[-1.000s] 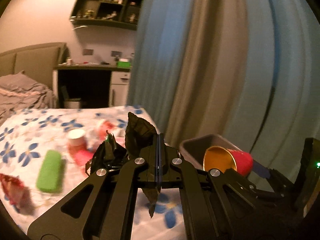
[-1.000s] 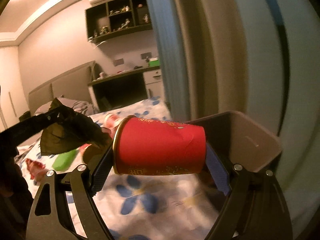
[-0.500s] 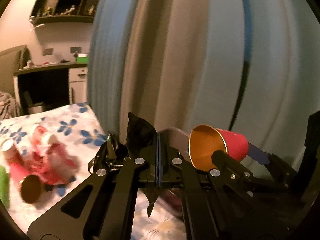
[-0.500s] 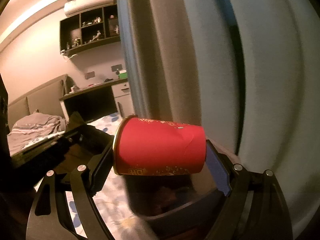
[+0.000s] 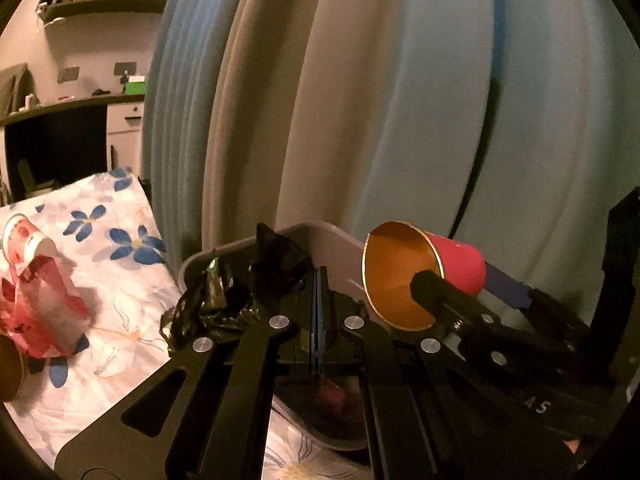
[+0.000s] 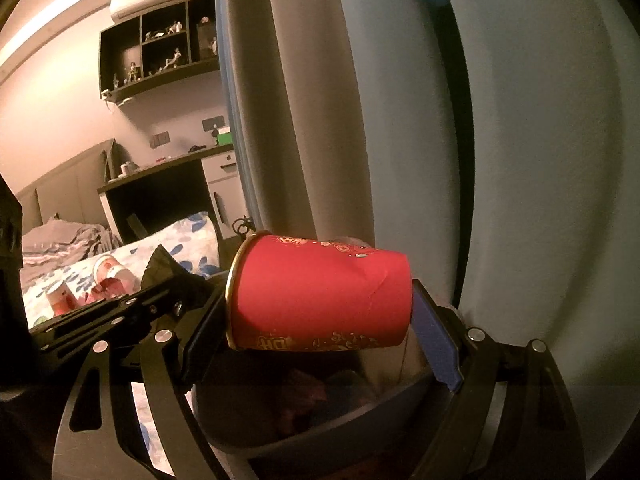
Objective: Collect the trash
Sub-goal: 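Carry the red cup and black bag to the grey bin and open both grippers, then move both tools back over the remaining trash on the bed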
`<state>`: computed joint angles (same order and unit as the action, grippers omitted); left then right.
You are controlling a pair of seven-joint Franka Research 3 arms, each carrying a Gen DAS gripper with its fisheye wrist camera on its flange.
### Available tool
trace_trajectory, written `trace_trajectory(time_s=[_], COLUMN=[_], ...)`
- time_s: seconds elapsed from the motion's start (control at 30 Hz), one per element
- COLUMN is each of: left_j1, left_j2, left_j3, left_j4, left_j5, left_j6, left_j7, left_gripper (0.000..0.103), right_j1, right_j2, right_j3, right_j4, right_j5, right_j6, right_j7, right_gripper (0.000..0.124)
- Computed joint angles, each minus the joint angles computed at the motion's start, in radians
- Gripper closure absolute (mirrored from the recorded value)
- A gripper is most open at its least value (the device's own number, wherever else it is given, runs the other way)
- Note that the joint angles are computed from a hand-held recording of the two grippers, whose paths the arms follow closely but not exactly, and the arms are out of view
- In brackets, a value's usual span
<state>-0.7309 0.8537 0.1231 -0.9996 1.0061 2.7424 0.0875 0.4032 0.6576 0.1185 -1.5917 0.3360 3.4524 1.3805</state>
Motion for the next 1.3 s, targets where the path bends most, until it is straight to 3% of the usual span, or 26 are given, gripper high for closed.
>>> trace_trajectory(time_s=[0.3, 0.47, 0.53, 0.63, 0.73, 0.9, 1.1, 1.3], left_j1=[0.016, -0.003, -0.017, -0.041, -0.045, -0.079, -0.097, -0.081], left_j2=[0.002, -0.058, -0.093, -0.145, -0.183, -0.273, -0.364, -0.431], left_j3=[-0.013, 0.017, 0.041, 0.065, 0.048, 0.036, -0.019, -0.096], left_j4=[-0.019, -0.114, -0.167, -0.236, -0.278, -0.382, -0.481, -0.566], left_j5=[-0.037, -0.008, 0.047, 0.148, 0.197, 0.307, 0.349, 0.347], left_j6=[0.039, 0.023, 0.035, 0.021, -0.036, -0.170, -0.383, -0.540], left_j7=[0.031, -0.062, -0.150, -0.274, -0.313, -0.433, -0.476, -0.477], left_gripper=[0.099, 0.066, 0.038, 0.027, 0.017, 0.006, 0.006, 0.006], right_j1=[-0.032, -0.052, -0.050, -0.055, -0.069, -0.032, -0.028, 0.031], right_j2=[0.016, 0.021, 0.022, 0.026, 0.033, 0.032, -0.002, -0.055], right_j3=[0.026, 0.048, 0.043, 0.052, 0.073, 0.037, 0.037, -0.004], right_j4=[0.019, 0.027, 0.032, 0.036, 0.046, 0.049, 0.007, -0.066], right_j5=[-0.030, -0.041, -0.040, -0.050, -0.067, -0.055, -0.056, -0.020], right_j6=[-0.020, -0.027, -0.037, -0.043, -0.053, -0.051, -0.018, 0.012], right_j7=[0.005, 0.016, 0.019, 0.020, 0.016, 0.008, -0.003, -0.025], right_gripper=[0.041, 0.041, 0.041, 0.041, 0.041, 0.038, 0.038, 0.038])
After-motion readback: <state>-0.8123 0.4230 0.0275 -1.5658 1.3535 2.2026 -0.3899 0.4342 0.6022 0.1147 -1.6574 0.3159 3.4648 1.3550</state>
